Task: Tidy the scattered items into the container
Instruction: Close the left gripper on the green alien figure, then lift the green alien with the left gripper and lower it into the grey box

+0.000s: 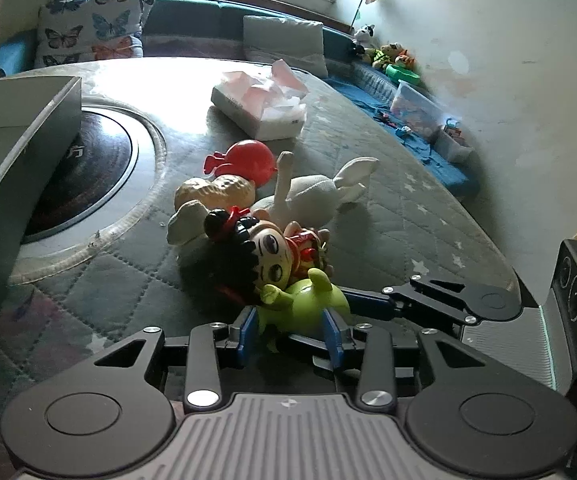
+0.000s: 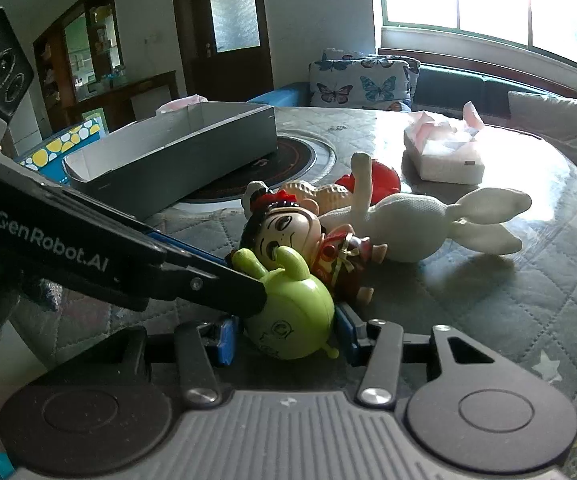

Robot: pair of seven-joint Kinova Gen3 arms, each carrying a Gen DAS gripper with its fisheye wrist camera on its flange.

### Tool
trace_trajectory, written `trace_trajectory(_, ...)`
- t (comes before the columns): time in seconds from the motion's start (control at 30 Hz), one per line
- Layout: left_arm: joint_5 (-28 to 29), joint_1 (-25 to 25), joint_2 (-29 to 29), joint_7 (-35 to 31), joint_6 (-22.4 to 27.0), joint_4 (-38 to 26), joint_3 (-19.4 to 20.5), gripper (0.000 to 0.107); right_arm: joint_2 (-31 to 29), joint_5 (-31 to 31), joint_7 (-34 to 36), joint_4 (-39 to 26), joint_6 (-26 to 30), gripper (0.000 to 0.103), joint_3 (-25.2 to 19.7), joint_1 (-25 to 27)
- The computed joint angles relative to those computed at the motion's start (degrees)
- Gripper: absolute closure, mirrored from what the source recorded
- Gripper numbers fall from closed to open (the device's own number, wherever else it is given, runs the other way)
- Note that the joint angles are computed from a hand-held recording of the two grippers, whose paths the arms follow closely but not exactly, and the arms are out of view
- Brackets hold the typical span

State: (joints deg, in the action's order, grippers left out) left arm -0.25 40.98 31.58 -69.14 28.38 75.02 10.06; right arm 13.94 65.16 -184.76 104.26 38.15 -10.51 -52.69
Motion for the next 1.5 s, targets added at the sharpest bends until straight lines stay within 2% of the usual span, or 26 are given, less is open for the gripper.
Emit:
trace_trajectory(0.23,6.76,-6.1,0.42,-4.86,-3.49,2.41,5.47,0.065,0.49,-0.09,0.73,-0.51,1.37,0.054,0.0,-0.54)
trace_trajectory(0.37,8.17,-6.37,-0.25,-6.13,-4.07,3.62,5.48,0.065,0.34,-0.63,1.32,-0.67,1.69,0.054,-0.24,-0.75)
trace_trajectory(0.67,12.88,-10.08,-0.81,-10.04,-5.64,6.81,8.49,0.064,0.5,0.36,-0.36,-0.47,1.47,0.054,-0.25,-1.35)
trace_trajectory(0.97,20.94,-17.87,1.21,-17.38,-9.9,9.51,16.37,0.06,0.75,-0.01,1.06,-0.8,1.5,0.054,-0.19,-1.17)
trace_trajectory(1.1,22.43,-17.75,0.65,-17.72,-9.26,9.68,15.86,0.061,0.79,-0.13,1.62,-1.07,1.79,0.054,-0.23,-1.43)
trace_trajectory(1.33,24.36,-19.54,-3.58,-19.35,-12.96,13.96,16.71,0.061,0.56,0.75,3.98,-3.07,3.04,0.054,-0.62,-2.14)
trace_trajectory(1.5,22.76,-18.67,-8.86,-16.37,-15.43,16.75,12.49,0.061,2.19,1.93,9.52,-8.0,0.52,0.054,0.12,-1.49)
